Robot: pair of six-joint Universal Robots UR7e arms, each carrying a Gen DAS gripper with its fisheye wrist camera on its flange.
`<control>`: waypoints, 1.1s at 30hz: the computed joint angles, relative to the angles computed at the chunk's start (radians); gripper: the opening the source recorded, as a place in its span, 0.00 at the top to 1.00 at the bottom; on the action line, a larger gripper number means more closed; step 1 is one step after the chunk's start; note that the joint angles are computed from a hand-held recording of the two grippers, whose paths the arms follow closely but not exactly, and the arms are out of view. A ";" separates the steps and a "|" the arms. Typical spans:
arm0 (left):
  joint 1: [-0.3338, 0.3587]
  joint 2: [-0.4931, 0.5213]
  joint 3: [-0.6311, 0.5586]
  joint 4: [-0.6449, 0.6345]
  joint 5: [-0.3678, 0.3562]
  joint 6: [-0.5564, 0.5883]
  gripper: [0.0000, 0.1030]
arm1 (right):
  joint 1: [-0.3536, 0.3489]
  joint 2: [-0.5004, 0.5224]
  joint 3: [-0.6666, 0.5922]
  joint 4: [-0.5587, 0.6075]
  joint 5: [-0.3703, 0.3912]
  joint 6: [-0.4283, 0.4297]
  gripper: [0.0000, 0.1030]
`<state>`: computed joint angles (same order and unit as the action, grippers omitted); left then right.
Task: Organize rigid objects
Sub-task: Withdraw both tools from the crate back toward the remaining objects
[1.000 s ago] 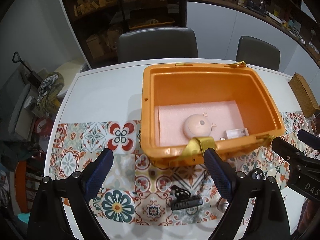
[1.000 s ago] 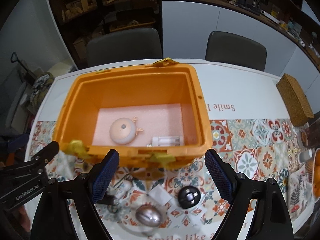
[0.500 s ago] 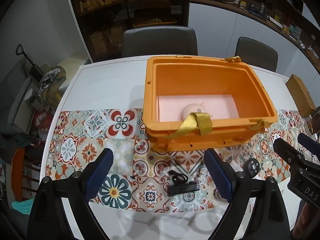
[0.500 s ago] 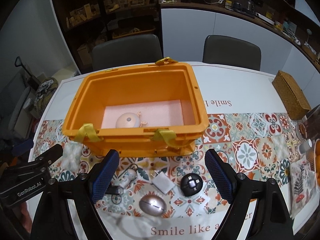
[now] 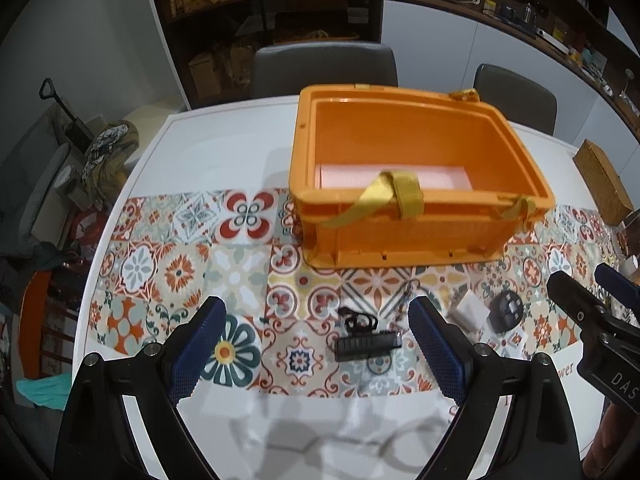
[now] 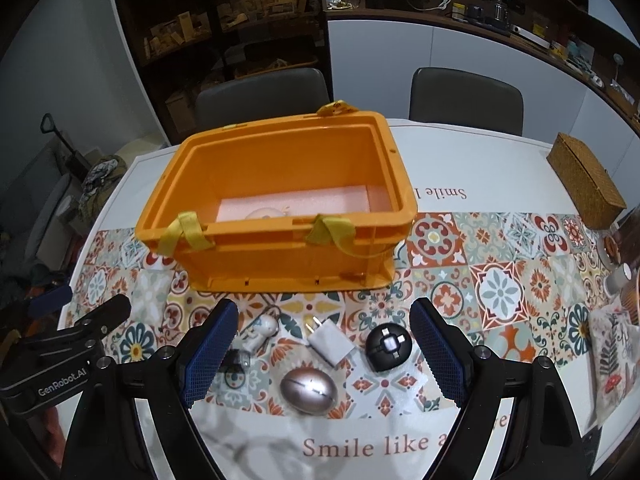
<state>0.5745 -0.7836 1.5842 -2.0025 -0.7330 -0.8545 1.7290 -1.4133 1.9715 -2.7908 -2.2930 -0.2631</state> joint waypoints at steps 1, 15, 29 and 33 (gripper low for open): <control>-0.001 -0.003 0.008 0.005 -0.004 -0.012 0.09 | -0.002 -0.003 0.007 -0.002 0.002 -0.002 0.15; -0.009 -0.029 0.103 0.020 -0.065 -0.106 0.09 | -0.043 -0.057 0.110 -0.011 0.040 -0.008 0.15; 0.021 -0.017 0.150 0.038 -0.139 -0.154 0.09 | -0.080 -0.030 0.152 0.029 0.033 -0.009 0.15; 0.033 -0.009 0.155 0.040 -0.155 -0.163 0.09 | -0.097 -0.014 0.161 0.018 0.035 -0.016 0.15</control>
<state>0.6078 -0.7928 1.7396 -1.9630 -0.8875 -1.0172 1.6322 -1.4277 2.1322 -2.7726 -2.2580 -0.2788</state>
